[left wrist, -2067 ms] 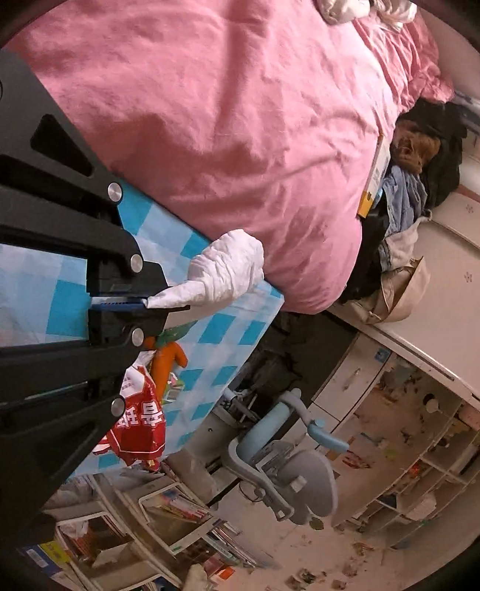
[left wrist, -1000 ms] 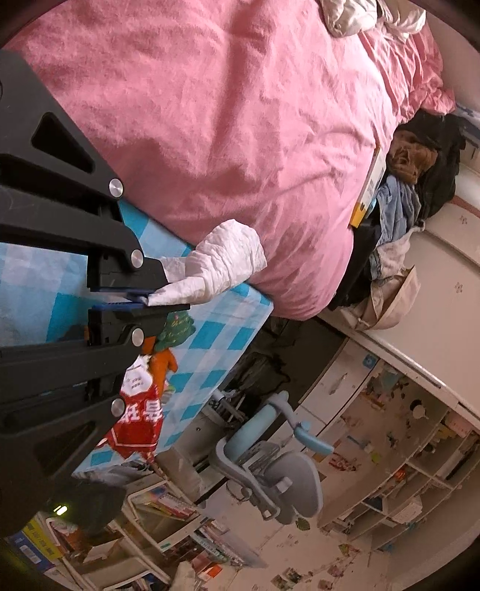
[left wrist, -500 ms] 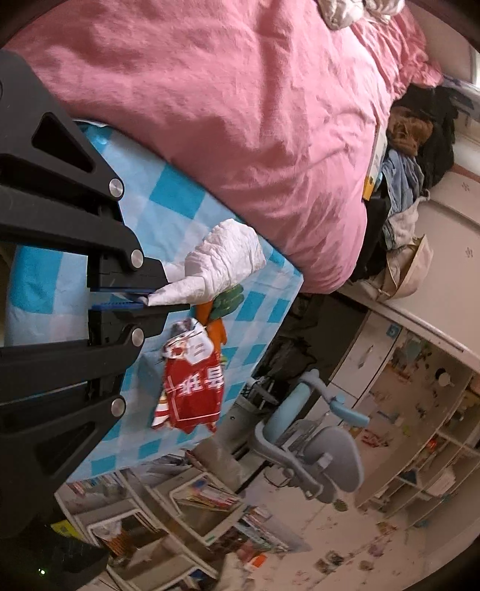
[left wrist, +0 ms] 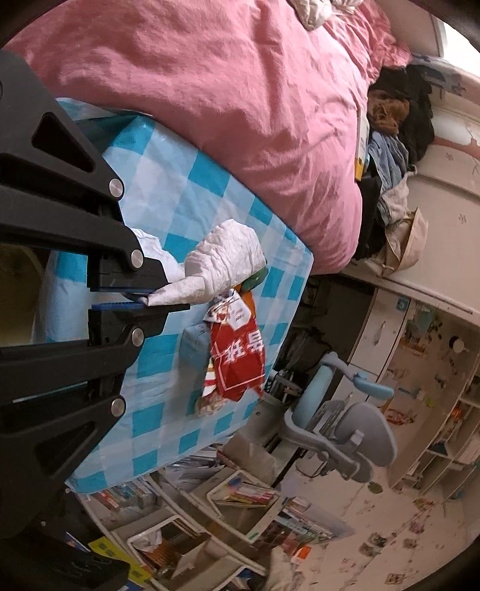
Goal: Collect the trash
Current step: 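Lower both held items over the yellow bin and open both grippers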
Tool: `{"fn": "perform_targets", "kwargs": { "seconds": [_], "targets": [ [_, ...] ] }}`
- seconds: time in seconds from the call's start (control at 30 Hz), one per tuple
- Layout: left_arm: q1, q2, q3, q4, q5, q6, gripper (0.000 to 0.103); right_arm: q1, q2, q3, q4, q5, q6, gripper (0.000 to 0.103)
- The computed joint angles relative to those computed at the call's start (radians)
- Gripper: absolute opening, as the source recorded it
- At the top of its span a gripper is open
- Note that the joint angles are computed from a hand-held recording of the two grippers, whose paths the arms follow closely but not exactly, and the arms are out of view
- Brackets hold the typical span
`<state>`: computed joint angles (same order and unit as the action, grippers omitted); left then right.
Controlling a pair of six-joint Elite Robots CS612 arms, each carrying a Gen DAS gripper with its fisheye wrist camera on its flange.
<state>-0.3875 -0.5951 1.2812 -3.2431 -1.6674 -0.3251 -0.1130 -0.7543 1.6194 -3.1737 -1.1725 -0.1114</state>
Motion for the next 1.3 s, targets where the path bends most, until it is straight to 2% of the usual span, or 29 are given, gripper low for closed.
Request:
{"fn": "perform_targets", "kwargs": {
  "seconds": [0.5, 0.7, 0.87, 0.97, 1.0, 1.03, 1.1, 1.13, 1.17, 1.2, 1.27, 1.3],
  "targets": [
    [-0.017, -0.040, 0.071, -0.004, -0.022, 0.022, 0.003, -0.001, -0.017, 0.040, -0.016, 0.017, -0.011, 0.019],
    [-0.028, -0.080, 0.157, 0.017, -0.078, 0.037, 0.003, 0.007, -0.036, 0.077, 0.060, 0.026, -0.073, 0.019],
    [-0.036, -0.105, 0.226, 0.062, -0.081, 0.063, 0.003, 0.019, -0.047, 0.097, 0.173, -0.023, -0.112, 0.021],
    [-0.037, -0.116, 0.250, 0.117, -0.076, 0.073, 0.003, 0.023, -0.050, 0.103, 0.220, -0.058, -0.107, 0.027],
    [-0.036, -0.116, 0.255, 0.128, -0.072, 0.072, 0.003, 0.024, -0.050, 0.104, 0.228, -0.074, -0.099, 0.036],
    [-0.034, -0.115, 0.254, 0.138, -0.072, 0.067, 0.004, 0.025, -0.051, 0.105, 0.225, -0.084, -0.089, 0.049],
    [-0.028, -0.114, 0.251, 0.148, -0.080, 0.044, 0.016, 0.026, -0.052, 0.112, 0.192, -0.109, -0.065, 0.061],
    [-0.028, -0.114, 0.253, 0.135, -0.072, 0.039, 0.031, 0.025, -0.054, 0.119, 0.161, -0.123, -0.048, 0.063],
    [-0.029, -0.116, 0.256, 0.118, -0.055, 0.039, 0.052, 0.025, -0.054, 0.123, 0.138, -0.134, -0.036, 0.067],
    [-0.036, -0.118, 0.264, 0.072, -0.005, 0.042, 0.060, 0.025, -0.054, 0.128, 0.114, -0.146, -0.024, 0.073],
    [-0.045, -0.119, 0.266, 0.015, 0.066, 0.052, 0.086, 0.030, -0.048, 0.139, 0.025, -0.200, 0.015, 0.082],
    [-0.051, -0.117, 0.264, -0.022, 0.116, 0.064, 0.090, 0.034, -0.044, 0.140, -0.011, -0.233, 0.031, 0.089]
  ]
}}
